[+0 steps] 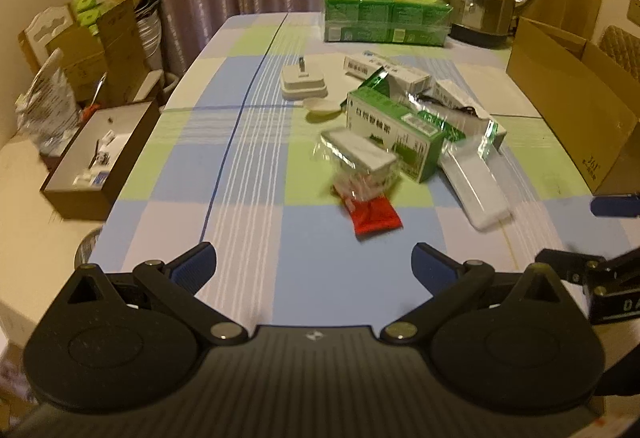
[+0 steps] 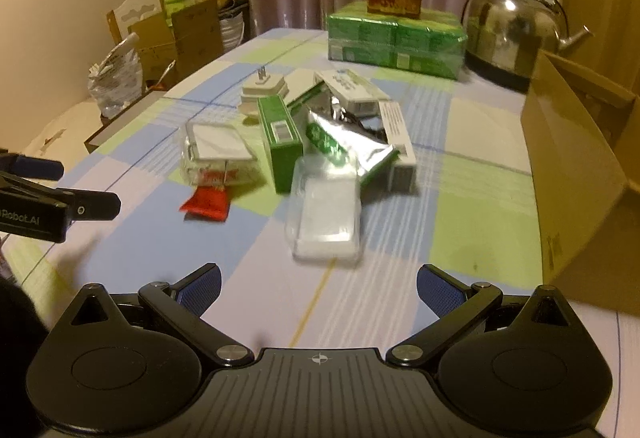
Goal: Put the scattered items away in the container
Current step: 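Move the right tool toward the clear plastic box on the table, then grasp the clear plastic box with the right tool while the left tool grasps the bagged white packet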
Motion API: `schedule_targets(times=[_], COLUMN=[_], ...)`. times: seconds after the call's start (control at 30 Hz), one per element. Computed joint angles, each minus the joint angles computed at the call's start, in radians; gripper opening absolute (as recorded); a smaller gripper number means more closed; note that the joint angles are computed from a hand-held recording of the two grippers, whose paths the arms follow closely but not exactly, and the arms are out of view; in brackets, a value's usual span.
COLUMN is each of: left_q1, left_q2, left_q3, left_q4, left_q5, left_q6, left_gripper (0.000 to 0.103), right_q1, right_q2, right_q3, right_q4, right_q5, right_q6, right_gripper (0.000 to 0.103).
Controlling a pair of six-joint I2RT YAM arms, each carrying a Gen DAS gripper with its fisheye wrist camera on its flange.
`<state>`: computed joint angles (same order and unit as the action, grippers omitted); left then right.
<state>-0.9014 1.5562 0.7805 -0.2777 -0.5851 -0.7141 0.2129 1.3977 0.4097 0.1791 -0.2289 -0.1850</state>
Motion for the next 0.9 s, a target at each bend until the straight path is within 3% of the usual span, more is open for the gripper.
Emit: schedule_targets(times=[0.23,0.43,0.5,0.9], left_q1=[0.083,0.16,0.178,0.252], left_q2=[0.053,0.144,0.188,0.37], left_q3=[0.028,0.078,0.11,0.235], left_q4=[0.129,0.233,0.247,0.294], left_q5=[0.051,0.149,0.172,0.29], left_q6=[0.324,0.555,0.626,0.809], left_gripper=[0.102,0.102,0.101,0.089], right_q1=[0.035,0.034,0.034,0.034], right_q2=[0.163,0.265,0.295,0.396], right_q3=[0.097,0.155,0.173,0.225], right_q4=[0.077,0.097,0.101,0.125], right_q5=[0.034,0.029,0.028,0.01], right_q6=[0.002,-0.013,-0.012,-0.029], right_gripper=[0.101,0.1,0.094,0.086])
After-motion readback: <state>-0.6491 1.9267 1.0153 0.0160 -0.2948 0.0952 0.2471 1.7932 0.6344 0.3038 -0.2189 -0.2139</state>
